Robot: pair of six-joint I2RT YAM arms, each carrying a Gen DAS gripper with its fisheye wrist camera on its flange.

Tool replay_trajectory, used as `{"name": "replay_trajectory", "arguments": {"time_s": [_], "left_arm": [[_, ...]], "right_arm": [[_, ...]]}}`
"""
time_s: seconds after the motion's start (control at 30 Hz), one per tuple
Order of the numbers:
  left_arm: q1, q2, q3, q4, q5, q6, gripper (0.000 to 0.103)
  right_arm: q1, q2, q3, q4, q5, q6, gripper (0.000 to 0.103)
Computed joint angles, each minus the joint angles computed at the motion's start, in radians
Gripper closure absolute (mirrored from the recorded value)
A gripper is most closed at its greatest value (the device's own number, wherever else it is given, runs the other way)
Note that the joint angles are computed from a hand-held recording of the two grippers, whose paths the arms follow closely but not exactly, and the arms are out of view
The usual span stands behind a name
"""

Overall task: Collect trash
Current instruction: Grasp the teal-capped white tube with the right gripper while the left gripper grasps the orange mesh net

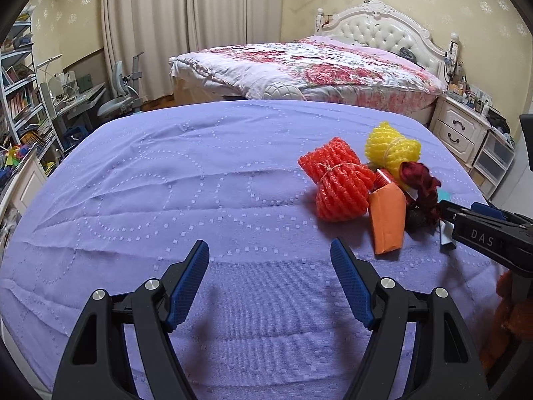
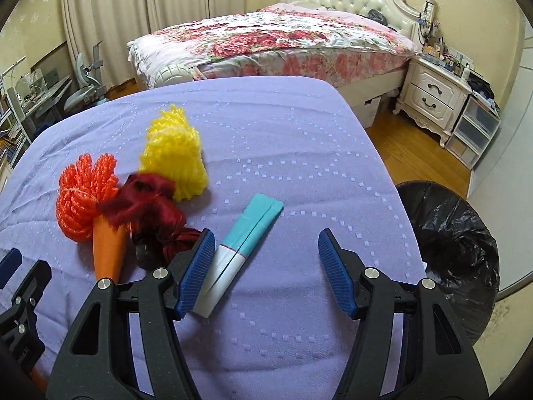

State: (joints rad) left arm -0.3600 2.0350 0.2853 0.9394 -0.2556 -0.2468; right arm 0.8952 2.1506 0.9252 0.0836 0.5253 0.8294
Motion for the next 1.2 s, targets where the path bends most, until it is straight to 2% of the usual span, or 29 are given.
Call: {"name": "replay_trajectory", "arguments": {"time_s": [0.17, 0.43, 0.6, 0.7, 1.03, 1.2], "left_arm": [[0.006, 0.003, 0.008, -0.009, 0.009, -0.004, 0.03], [0.018, 0.0, 0.013, -0.015, 0.02, 0.0, 0.03], [0.009, 0.004, 0.025, -0.02, 0.024, 0.001, 0.03], [0.006, 0.013, 0.042, -0.022, 0.034, -0.004, 0.03], [-0.02, 0.034, 0.092, -0.014, 0.044, -0.007, 0.03], [-0.032, 0.042, 0.141, -0.059, 0.039, -0.008, 0.03]], "right_arm": [[0.0, -0.016, -0.053, 0.033, -0.023, 0.01, 0.04], [0.015, -0.057, -0.111, 0.044, 0.009, 0.025, 0.041], [0.026, -0.061, -0.123, 0.058, 0.004, 0.01, 0.066], [0.021, -0.058, -0.128, 0.076, -0.009, -0.002, 0.078], [-0.01, -0.036, -0.11, 0.104, -0.016, -0.048, 0.083], [-0.024, -0.024, -0.088, 0.098, -0.021, -0.073, 0.083]]}}
